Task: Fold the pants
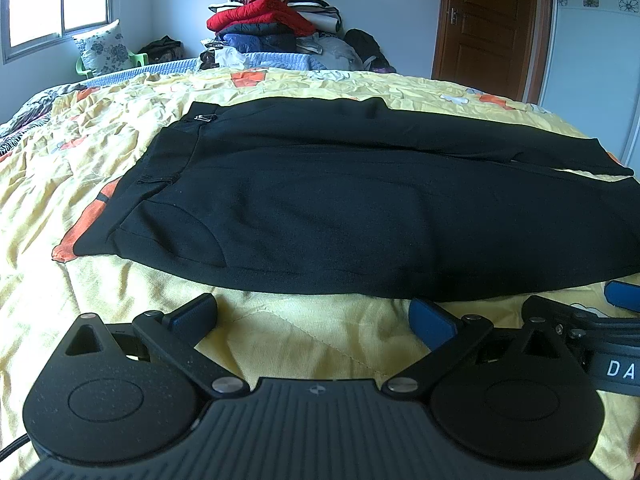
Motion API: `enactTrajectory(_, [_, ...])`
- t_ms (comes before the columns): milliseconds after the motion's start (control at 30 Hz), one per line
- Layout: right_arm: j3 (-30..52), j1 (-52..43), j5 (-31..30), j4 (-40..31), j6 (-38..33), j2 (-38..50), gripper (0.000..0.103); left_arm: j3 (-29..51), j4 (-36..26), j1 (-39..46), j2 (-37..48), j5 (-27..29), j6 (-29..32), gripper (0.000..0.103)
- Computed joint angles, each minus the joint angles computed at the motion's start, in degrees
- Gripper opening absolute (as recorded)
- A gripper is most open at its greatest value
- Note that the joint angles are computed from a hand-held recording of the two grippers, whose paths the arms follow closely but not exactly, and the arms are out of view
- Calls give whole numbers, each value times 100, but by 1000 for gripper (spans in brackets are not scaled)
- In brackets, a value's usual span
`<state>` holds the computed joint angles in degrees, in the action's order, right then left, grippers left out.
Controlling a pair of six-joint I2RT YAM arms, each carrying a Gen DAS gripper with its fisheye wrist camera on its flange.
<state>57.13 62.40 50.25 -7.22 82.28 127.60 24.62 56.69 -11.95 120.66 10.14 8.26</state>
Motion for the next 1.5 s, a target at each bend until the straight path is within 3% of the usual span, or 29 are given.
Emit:
enactTrajectory(67, [-164,1,-65,227,-194,-132,103,1,-23,18,-12,43,35,103])
enactTrajectory(167, [-789,55,78,1292,-928,-575,103,-41,-120,213,-112,325,220,103])
enactTrajectory(233, [-1188,60,423,2016,-1639,-909,103,-48,-250,279,-242,260,161,102])
enactTrajectory(333, [-1886,-292,435,3853,-3530,-1316,103,23,-628,442,-524,299,104,101])
enactTrajectory(367, [-1954,-516,177,4139,-4090,-1403,103,60,-795,533,-641,408,128,101])
enactTrajectory(433, [-1829,-1174,-726,4050,-4967,-1592,103,98,-878,718,-789,658,162,101])
enactTrajectory(567, [-1315,-2555,-2671,4201,-6346,-1488,103,249,-932,942,-1017,631,107,102])
enactTrajectory(700, [-179,-3747,-4445,3756,-6998,-956,103,755,-1326,1077,-1083,441,-30,102])
enactTrajectory(800, [1191,-4395,-5430,2875,-7114,-251,103,1365,-1865,1189,-1006,392,-206,102])
enactTrajectory(1100, [5233,-5129,-6445,378,-8057,2203,102,3091,-3109,1205,-393,231,-716,102])
enactTrajectory(1200, [6586,-5250,-6869,-515,-8410,2985,97,3796,-3643,1077,-38,125,-752,102])
enactTrajectory(1267, [7296,-5303,-7064,-995,-8511,3412,81,4371,-4087,974,255,-6,-834,102])
enactTrajectory(1300, [7273,-5303,-7102,-986,-8635,3404,67,4727,-4366,932,439,-2,-876,102])
enactTrajectory(1333, [7155,-5314,-7219,-926,-8670,3342,31,5081,-4662,917,601,79,-923,102])
enactTrajectory(1367, [6886,-5309,-7221,-744,-8620,3204,19,5440,-4931,900,769,162,-1004,102])
enactTrajectory(1400, [6339,-5271,-7123,-343,-8669,2930,11,5857,-5219,877,967,240,-1063,102])
enactTrajectory(1500, [4526,-4957,-6366,960,-9147,1969,7,7344,-6380,810,1625,563,-1207,102])
